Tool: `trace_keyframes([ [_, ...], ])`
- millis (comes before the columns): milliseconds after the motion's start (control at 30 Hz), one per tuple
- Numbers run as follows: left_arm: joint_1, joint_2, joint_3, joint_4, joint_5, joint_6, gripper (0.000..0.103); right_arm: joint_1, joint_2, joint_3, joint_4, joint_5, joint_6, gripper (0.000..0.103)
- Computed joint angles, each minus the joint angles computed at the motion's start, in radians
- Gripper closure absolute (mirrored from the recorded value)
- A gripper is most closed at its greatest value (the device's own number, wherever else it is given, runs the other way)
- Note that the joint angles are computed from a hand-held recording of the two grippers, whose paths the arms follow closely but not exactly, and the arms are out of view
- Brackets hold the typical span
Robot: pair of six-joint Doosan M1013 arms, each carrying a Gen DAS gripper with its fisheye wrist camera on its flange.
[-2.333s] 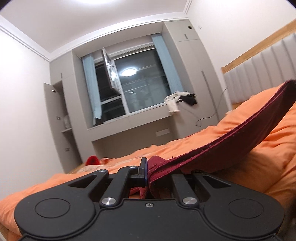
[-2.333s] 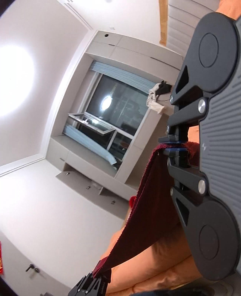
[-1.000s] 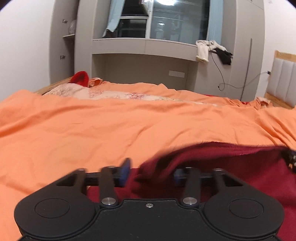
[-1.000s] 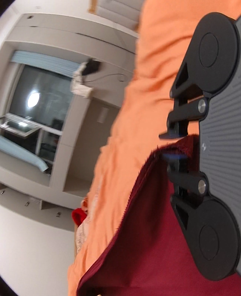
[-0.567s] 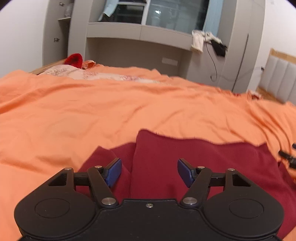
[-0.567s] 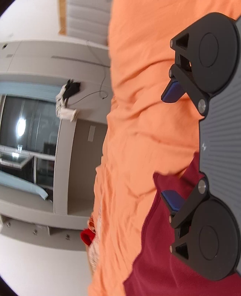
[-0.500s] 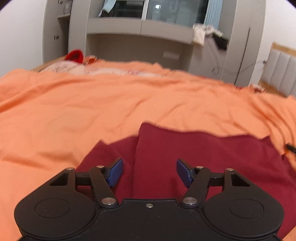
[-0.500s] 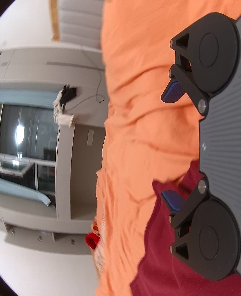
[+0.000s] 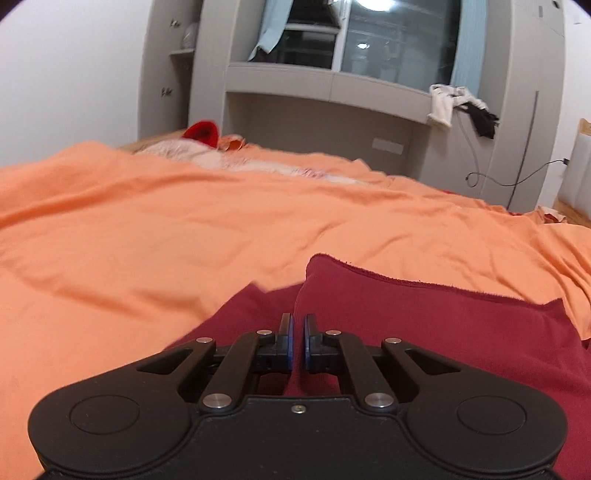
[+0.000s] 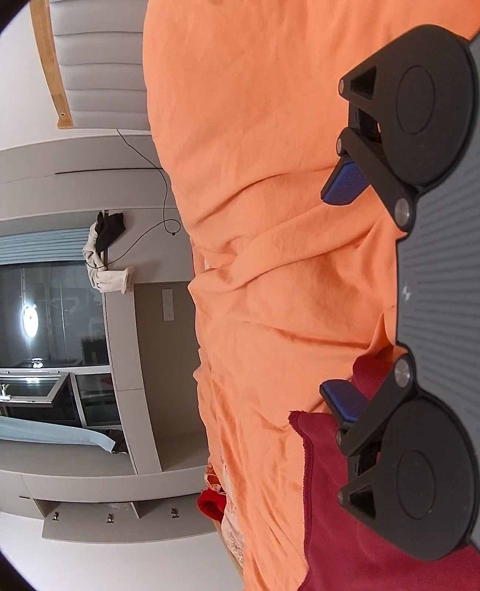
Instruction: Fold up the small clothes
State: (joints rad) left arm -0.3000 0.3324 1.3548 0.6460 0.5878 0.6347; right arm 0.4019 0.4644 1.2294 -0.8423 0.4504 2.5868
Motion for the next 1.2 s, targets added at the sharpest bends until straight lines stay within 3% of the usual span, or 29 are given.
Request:
trace_keyframes([
  [200, 0.013, 0.008, 0.003, -0.080, -0.015, 0.076, 0.097, 0.017, -0.005, -0.002, -0.025, -0.001, -0.012, 0.000],
  [300, 0.019, -0.003, 0.017, -0.094, -0.050, 0.058, 0.087, 0.037, -0.013, 0.004, -0.078, -0.008, 0.002, 0.000],
  [433, 0.019, -0.022, 0.038, -0.060, -0.076, -0.026, 0.047, 0.070, -0.018, 0.003, -0.111, 0.000, -0.008, 0.000],
  [533, 0.012, -0.043, 0.064, 0.012, -0.095, -0.127, 0.027, 0.097, -0.017, -0.007, -0.087, 0.001, -0.043, 0.000],
  [667, -0.002, -0.093, 0.142, 0.185, -0.160, -0.366, 0.001, 0.107, -0.015, -0.024, 0.204, -0.070, -0.275, 0.000],
  [767, -0.010, -0.137, 0.211, 0.297, -0.216, -0.537, 0.001, 0.123, 0.007, -0.064, 0.326, -0.057, -0.390, 0.000],
  [933, -0.026, -0.182, 0.289, 0.339, -0.223, -0.637, 0.001, 0.153, 0.048, -0.128, 0.308, 0.014, -0.430, 0.000],
  [1033, -0.029, -0.200, 0.320, 0.297, -0.232, -0.651, 0.001, 0.164, 0.063, -0.146, 0.334, 0.027, -0.458, 0.000],
  [1200, -0.009, -0.207, 0.341, 0.085, -0.313, -0.498, 0.001, 0.178, 0.079, -0.159, 0.407, 0.064, -0.548, 0.000],
])
